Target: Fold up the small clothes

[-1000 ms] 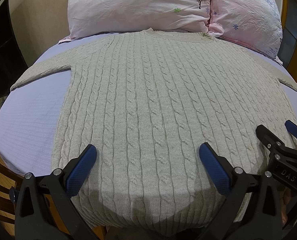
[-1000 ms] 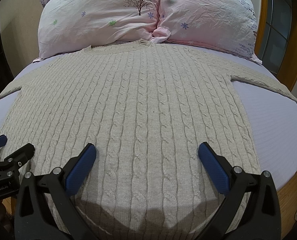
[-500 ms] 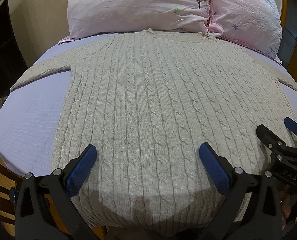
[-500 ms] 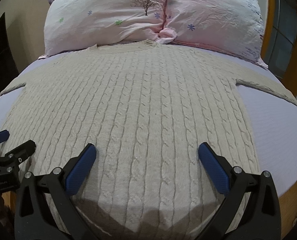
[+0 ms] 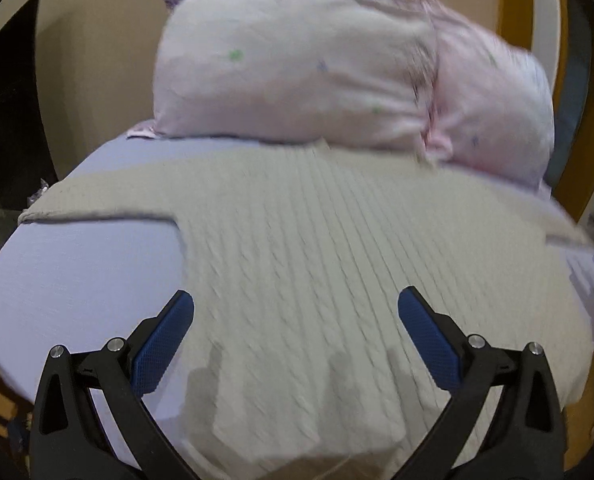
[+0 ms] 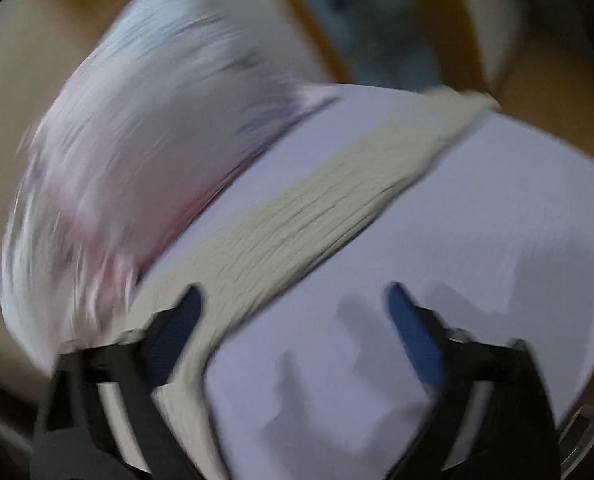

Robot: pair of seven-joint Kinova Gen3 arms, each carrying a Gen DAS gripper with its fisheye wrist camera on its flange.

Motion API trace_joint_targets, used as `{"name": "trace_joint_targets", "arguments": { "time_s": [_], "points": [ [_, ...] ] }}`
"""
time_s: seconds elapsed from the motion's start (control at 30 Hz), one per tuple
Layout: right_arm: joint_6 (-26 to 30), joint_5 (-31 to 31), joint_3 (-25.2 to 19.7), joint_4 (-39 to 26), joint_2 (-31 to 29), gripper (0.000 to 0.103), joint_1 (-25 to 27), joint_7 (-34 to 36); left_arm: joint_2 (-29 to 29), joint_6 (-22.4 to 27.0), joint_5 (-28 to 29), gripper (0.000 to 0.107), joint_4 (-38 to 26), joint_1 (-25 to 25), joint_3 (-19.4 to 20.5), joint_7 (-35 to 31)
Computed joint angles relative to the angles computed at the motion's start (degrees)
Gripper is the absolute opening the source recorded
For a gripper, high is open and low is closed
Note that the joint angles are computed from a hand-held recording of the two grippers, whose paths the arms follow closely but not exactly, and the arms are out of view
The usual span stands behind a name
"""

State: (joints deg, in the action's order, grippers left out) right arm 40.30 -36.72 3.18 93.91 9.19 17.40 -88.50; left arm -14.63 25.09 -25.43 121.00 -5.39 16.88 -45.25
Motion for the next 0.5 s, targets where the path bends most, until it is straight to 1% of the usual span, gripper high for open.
{"name": "trace_joint_targets", "arguments": {
  "time_s": [0.03, 0.07, 0.1, 0.13, 0.17, 0.2, 0.3, 0.33, 0.37, 0.4, 0.43, 0.5],
  "points": [
    [0.87, -0.9, 1.85, -2.41, 2.65, 0.062, 0.64, -2.1, 0.19, -1.12, 2.33, 0.102, -0.32, 0.32, -2.65, -2.01],
    [2.48, -0.88, 3.04, -5.06, 5.31, 0.057, 1.16, -4.43, 0.37, -3.17, 4.66, 0.102, -0.08, 0.84, -5.31, -4.34],
    [3.92, -0.49, 3.18, -7.72, 7.73, 0.055, 2.33, -6.76, 0.64, -5.37, 6.99, 0.102, 0.37, 1.41, -7.96, -6.67],
    [4.9, -0.14, 2.25, -10.37, 10.26, 0.05, 4.2, -9.08, 0.9, -6.64, 9.32, 0.102, 0.33, 1.74, -10.62, -8.54],
    [5.61, 0.35, 0.29, -12.62, 12.38, 0.042, 6.49, -11.33, 1.27, -7.04, 11.65, 0.102, -0.04, 2.91, -13.27, -10.78],
    [5.45, 1.01, -2.34, -13.87, 13.44, 0.04, 8.78, -12.75, 1.7, -7.04, 13.98, 0.102, -0.54, 3.98, -15.93, -13.07],
    [4.01, 5.41, -9.48, -18.07, 16.95, 0.025, 14.06, -18.44, 2.31, -7.44, 20.97, 0.102, -1.12, 6.59, -23.89, -19.57],
    [3.55, 6.1, -10.46, -19.27, 18.19, 0.016, 14.82, -20.06, 2.71, -7.88, 23.3, 0.102, -1.29, 7.24, -26.54, -20.97],
    [3.63, 6.12, -10.37, -20.15, 18.96, 0.011, 14.65, -21.42, 2.78, -8.16, 25.63, 0.102, -1.27, 8.26, -29.2, -22.43],
    [3.96, 6.37, -9.23, -21.52, 19.84, 0.01, 13.52, -23.14, 2.98, -8.34, 27.96, 0.102, -1.43, 9.23, -31.85, -23.89],
    [3.6, 7.55, -7.14, -21.83, 19.69, 0.01, 11.33, -23.92, 3.3, -8.29, 30.29, 0.102, -1.8, 9.74, -34.51, -24.77],
    [0.08, 12.0, -3.68, -20.1, 16.76, 0.009, 6.02, -22.69, 4.31, -7.87, 34.95, 0.102, -2.91, 11.38, -39.82, -27.25]
  ]
}}
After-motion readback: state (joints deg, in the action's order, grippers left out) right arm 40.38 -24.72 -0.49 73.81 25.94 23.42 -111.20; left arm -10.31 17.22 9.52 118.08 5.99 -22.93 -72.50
